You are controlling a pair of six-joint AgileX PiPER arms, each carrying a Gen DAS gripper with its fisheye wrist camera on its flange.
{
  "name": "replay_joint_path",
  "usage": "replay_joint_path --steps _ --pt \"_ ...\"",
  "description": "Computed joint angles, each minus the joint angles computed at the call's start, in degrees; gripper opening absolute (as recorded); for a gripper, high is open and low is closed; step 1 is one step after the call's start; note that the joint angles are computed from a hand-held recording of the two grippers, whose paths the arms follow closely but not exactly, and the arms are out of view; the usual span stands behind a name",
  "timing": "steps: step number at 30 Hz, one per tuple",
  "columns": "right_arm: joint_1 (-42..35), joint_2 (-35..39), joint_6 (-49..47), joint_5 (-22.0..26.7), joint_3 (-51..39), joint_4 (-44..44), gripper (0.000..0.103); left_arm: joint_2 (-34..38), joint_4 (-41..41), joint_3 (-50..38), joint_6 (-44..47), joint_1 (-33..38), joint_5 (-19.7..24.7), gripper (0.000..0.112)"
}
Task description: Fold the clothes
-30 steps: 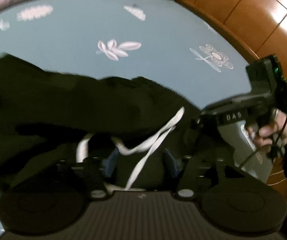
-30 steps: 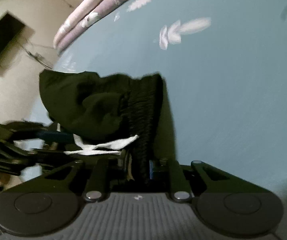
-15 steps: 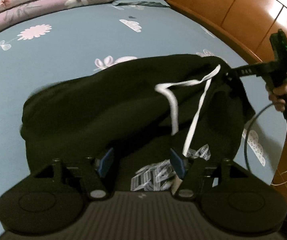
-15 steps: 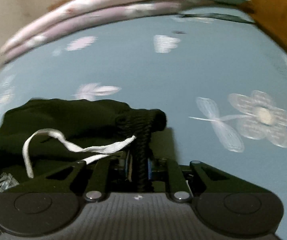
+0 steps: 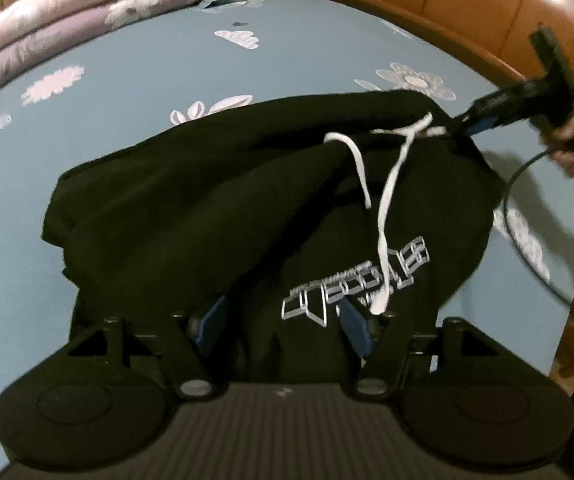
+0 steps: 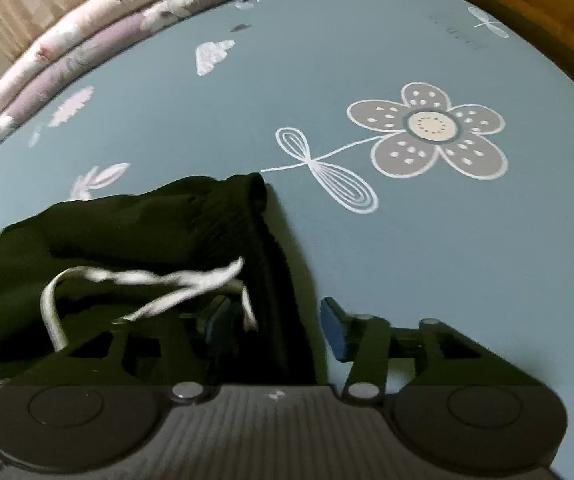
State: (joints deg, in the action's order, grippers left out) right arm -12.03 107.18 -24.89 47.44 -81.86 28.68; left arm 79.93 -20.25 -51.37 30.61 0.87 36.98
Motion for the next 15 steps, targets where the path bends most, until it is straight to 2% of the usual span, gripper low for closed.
replay_joint_path --steps 2,5,7,10,11,15 --pt "-2.55 -3.15 -2.20 1.34 3.70 2.94 0.062 -3.16 0.09 2.86 1.57 -0.08 -0.39 0.064" --pt "-7.83 -6.23 -6.35 4.72 10.01 8.80 0.063 -7.36 -0.16 6.22 3.35 0.25 0.24 0.066" --pt "-10.60 -7.65 -9.02 5.20 15.15 12.35 0.063 -9.30 -0.08 8.02 3.48 0.54 0.56 0.067" --pt "-12.54 -7.21 -14.38 2.47 22.75 18.66 0.063 -9.69 -4.61 10.02 5.39 2.80 1.70 0.067" --pt "-13.06 -7.29 -18.41 0.72 25.59 23.14 0.064 -9.62 -5.64 10.67 5.58 3.30 1.97 0.067" --pt "-12.94 -7.81 -31.13 -3.32 32.22 38.23 0.061 -10.12 -3.99 12.70 2.22 1.74 1.93 0.067"
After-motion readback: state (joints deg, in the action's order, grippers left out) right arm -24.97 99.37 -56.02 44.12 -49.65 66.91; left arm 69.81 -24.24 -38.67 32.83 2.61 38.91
